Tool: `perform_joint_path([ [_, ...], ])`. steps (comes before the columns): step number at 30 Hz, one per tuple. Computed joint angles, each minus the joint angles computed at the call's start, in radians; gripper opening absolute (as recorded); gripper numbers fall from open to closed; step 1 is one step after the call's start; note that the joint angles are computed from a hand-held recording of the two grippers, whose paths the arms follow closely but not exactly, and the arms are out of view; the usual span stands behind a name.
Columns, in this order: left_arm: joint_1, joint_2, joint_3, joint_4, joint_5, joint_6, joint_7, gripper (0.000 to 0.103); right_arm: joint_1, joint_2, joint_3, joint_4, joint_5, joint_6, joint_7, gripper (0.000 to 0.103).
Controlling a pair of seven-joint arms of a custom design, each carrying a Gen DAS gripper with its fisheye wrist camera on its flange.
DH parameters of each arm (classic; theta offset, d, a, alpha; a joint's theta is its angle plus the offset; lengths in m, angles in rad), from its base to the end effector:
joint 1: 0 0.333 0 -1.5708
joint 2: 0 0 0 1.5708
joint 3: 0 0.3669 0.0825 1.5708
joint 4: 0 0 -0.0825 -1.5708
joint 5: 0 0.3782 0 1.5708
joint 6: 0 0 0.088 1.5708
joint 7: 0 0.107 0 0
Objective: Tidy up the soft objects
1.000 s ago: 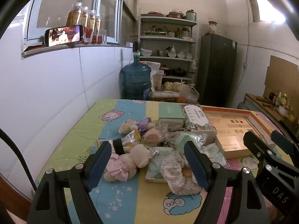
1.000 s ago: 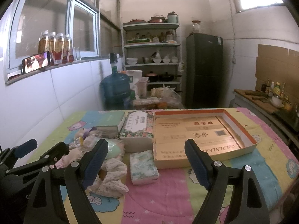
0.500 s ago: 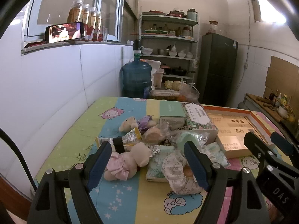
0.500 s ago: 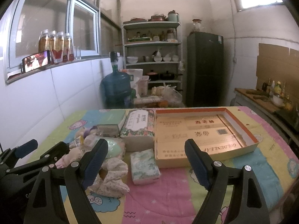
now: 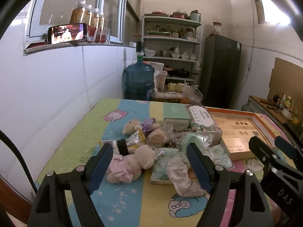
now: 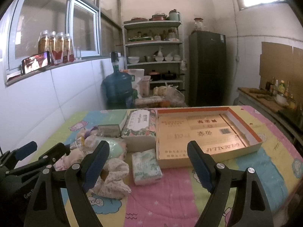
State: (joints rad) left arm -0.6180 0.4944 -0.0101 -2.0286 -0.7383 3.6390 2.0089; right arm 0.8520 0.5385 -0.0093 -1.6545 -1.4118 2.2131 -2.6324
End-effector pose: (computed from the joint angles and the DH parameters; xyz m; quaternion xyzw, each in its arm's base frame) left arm 0.5697 -0.3058 0.3688 -0.5478 0.6755 -0.3950 0.2959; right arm 0.5031 0.5171 0.3698 -0.5046 0.6852 -0.4052 0.3341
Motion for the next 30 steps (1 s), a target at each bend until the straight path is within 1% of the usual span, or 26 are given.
perform_joint_path([
  [2,0.026,-0.005,-0.019,-0.020,0.031,0.024,-0.024,0.080,-0.003,-0.002,0.001,-0.009,-0.004,0.014,0.009,0.085],
  [5,0.040,-0.005,-0.019,-0.021,0.034,0.036,-0.031,0.079,-0.015,-0.001,0.003,-0.024,-0.014,0.057,0.026,0.085],
  [8,0.075,-0.003,-0.039,-0.036,0.073,0.063,-0.053,0.077,-0.027,0.011,0.005,-0.024,-0.023,0.110,0.033,0.085],
  [10,0.093,-0.003,-0.049,-0.045,0.092,0.068,-0.068,0.077,-0.033,0.027,0.004,-0.014,-0.023,0.146,0.026,0.085],
  [11,0.116,-0.003,-0.063,-0.053,0.121,0.065,-0.088,0.077,-0.036,0.032,0.001,-0.011,-0.023,0.163,0.025,0.085],
  [14,0.146,-0.001,-0.074,-0.071,0.173,0.063,-0.126,0.077,-0.047,0.060,-0.007,0.016,-0.006,0.229,0.009,0.085],
  [18,0.176,0.006,-0.078,-0.094,0.222,0.068,-0.173,0.077,-0.061,0.111,-0.024,0.066,0.044,0.310,-0.062,0.085],
  [21,0.179,0.014,-0.067,-0.096,0.239,0.064,-0.188,0.077,-0.063,0.151,-0.043,0.109,0.102,0.345,-0.135,0.085],
  [23,0.196,0.020,-0.074,-0.095,0.275,0.057,-0.204,0.077,-0.060,0.176,-0.057,0.136,0.138,0.362,-0.173,0.083],
  [25,0.222,0.026,-0.087,-0.094,0.321,0.049,-0.230,0.077,-0.054,0.188,-0.073,0.148,0.167,0.380,-0.197,0.075],
  [26,0.247,0.031,-0.103,-0.091,0.362,0.036,-0.250,0.077,-0.054,0.195,-0.079,0.156,0.185,0.392,-0.214,0.073],
  [27,0.257,0.034,-0.107,-0.089,0.386,0.028,-0.264,0.077,-0.056,0.202,-0.082,0.161,0.206,0.408,-0.231,0.067],
  [28,0.273,0.040,-0.115,-0.080,0.419,0.009,-0.278,0.077,-0.056,0.202,-0.088,0.159,0.222,0.423,-0.243,0.059],
  [29,0.280,0.044,-0.116,-0.074,0.442,0.001,-0.289,0.077,-0.059,0.207,-0.092,0.160,0.239,0.444,-0.257,0.055],
  [30,0.291,0.048,-0.121,-0.070,0.470,-0.004,-0.301,0.077,-0.057,0.210,-0.100,0.160,0.250,0.461,-0.264,0.045],
])
